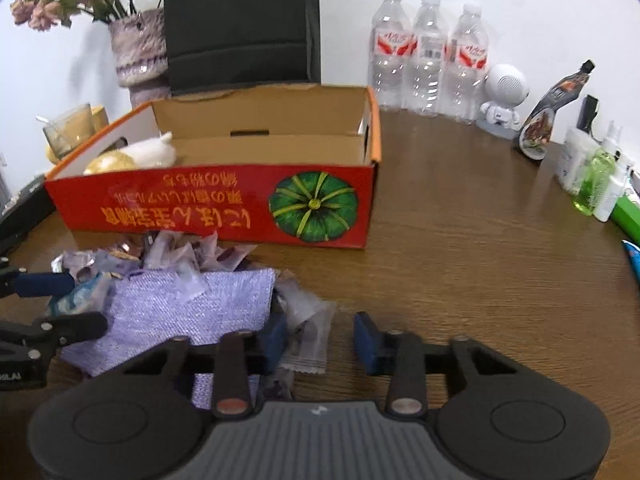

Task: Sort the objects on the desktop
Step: 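Grasp the blue patterned packet with the left tool while the right tool grasps a clear candy wrapper, then drop the blue packet into the box with the left tool while the right tool drops the wrapper in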

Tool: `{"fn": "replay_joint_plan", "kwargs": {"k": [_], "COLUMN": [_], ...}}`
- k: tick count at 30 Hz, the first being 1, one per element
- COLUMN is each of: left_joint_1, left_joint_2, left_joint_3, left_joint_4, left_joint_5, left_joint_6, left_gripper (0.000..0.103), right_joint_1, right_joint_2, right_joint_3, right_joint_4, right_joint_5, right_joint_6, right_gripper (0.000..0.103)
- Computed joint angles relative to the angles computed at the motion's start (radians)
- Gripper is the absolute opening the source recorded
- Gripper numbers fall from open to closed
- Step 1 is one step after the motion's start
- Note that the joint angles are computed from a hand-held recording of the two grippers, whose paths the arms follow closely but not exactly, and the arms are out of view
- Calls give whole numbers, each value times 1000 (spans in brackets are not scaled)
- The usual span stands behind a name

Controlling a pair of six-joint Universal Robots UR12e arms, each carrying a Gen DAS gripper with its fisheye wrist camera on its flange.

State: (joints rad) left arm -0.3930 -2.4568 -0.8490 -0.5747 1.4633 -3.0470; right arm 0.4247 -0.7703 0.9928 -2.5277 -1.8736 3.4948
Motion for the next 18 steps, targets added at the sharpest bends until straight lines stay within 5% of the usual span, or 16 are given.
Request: {"fn": "replay_joint_plan", "kwargs": {"k": [3,6,14,18], "left_joint_1": [3,-1,14,39], "left_joint_2": [12,29,122,116], "left_joint_3": [-16,-39,-165,-95], "left_joint_4": [9,41,204,218], "left_joint_5": [-14,12,-30,-138], "left_joint_6": [-1,-1,-139,-237], "left_gripper": [17,6,4,4], "right_joint_1": [2,7,22,25], "right_joint_2": [0,-16,-117,-137], "right_joint_3": [3,26,166,155], "right_joint_4": [-10,-24,-197,-279], "right_joint_5": [-1,-15,-30,-53], "right_joint_6": [-11,-12,19,5], "right_gripper": [18,18,18,18]}}
